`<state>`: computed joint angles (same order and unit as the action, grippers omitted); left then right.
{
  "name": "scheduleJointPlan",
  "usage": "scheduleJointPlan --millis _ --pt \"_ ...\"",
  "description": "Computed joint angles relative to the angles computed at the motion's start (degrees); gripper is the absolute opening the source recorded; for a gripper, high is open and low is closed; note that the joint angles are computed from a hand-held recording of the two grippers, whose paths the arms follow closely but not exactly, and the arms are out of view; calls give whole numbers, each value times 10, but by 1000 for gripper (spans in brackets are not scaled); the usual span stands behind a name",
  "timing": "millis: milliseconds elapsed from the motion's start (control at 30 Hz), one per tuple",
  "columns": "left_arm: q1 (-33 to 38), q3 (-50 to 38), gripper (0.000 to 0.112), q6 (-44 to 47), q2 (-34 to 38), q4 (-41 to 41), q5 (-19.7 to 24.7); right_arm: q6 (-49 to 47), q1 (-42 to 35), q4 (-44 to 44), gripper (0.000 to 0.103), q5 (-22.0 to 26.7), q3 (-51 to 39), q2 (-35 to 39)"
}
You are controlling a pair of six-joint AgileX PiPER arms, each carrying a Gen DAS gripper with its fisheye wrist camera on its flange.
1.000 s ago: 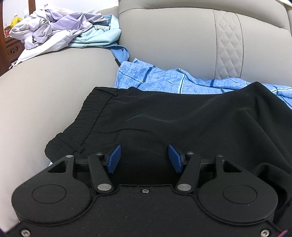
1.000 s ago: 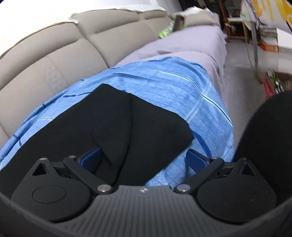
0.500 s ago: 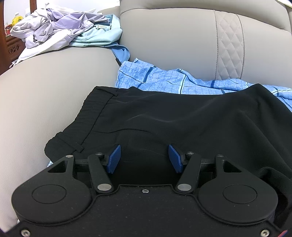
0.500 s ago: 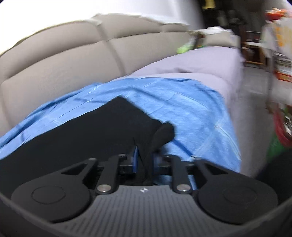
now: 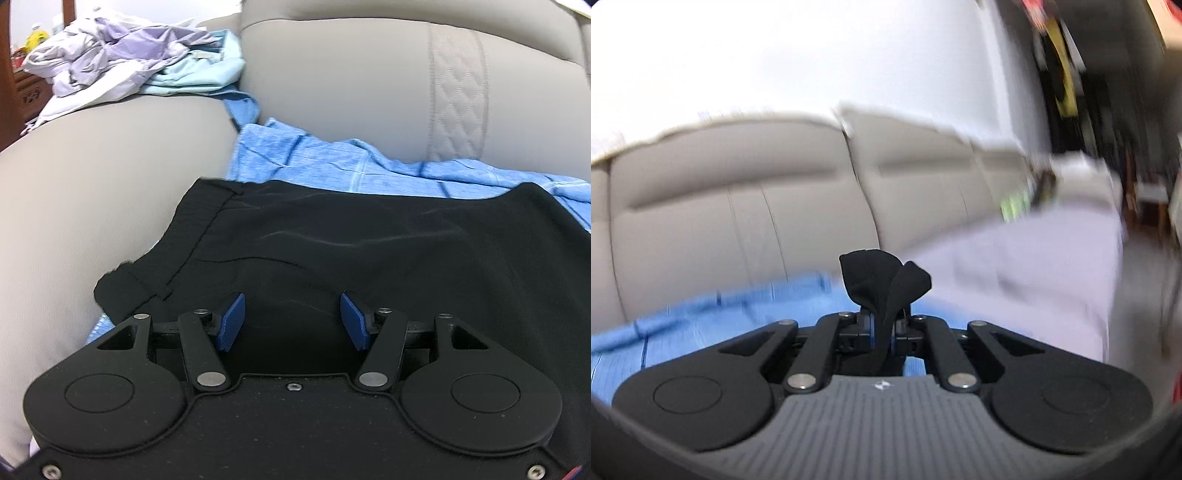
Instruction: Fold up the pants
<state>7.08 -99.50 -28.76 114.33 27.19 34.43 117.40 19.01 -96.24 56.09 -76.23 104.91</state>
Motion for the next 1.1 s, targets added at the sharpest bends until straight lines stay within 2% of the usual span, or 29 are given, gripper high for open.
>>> scheduleJointPlan --millis 67,133,200,267,300,367,467,500,567,600,633,700,767,800,900,933,967,1033,1100 --pt "-5 23 56 11 -13 0 -15 -35 -20 -19 11 -8 -25 11" --pt "-13 45 56 11 -24 19 -28 -56 -35 1 11 -15 -38 22" --pt "-19 54 56 7 -28 41 -30 -68 -61 70 13 -60 -38 25" --pt "-17 50 56 29 -28 29 -28 -81 -85 155 15 -100 -32 29" --pt "-14 44 56 44 -26 16 -25 -105 -92 212 15 -107 -31 33" --pt "-10 34 56 60 -23 5 -16 -129 -92 266 17 -102 -23 40" --pt "-10 20 56 66 -19 4 2 -183 -67 310 45 -25 -37 42" --pt "-14 15 56 61 -19 12 11 -203 -65 328 59 -8 -49 42" --pt "-27 15 50 41 -26 44 15 -244 -72 348 76 39 -81 47" --pt "-32 30 49 35 -38 51 -1 -254 -75 343 82 57 -90 46" --pt "-36 49 49 34 -56 50 -26 -257 -74 334 84 73 -95 39" --pt "-45 79 49 64 -85 13 -70 -251 -68 309 89 77 -95 21" --pt "-61 113 49 113 -115 -44 -111 -236 -60 276 90 18 -59 -18" --pt "-67 127 49 160 -126 -96 -125 -242 -63 273 90 -39 -44 -35" --pt "-97 157 51 312 -137 -251 -145 -307 -69 346 90 -206 -32 -52" --pt "-108 164 51 336 -136 -268 -148 -349 -73 388 89 -236 -41 -44" --pt "-122 173 51 341 -132 -263 -156 -384 -69 417 85 -242 -60 -24" --pt "-145 180 49 297 -120 -205 -153 -424 -58 434 80 -213 -103 20" --pt "-150 184 48 292 -105 -207 -141 -505 -78 499 72 -195 -161 67"
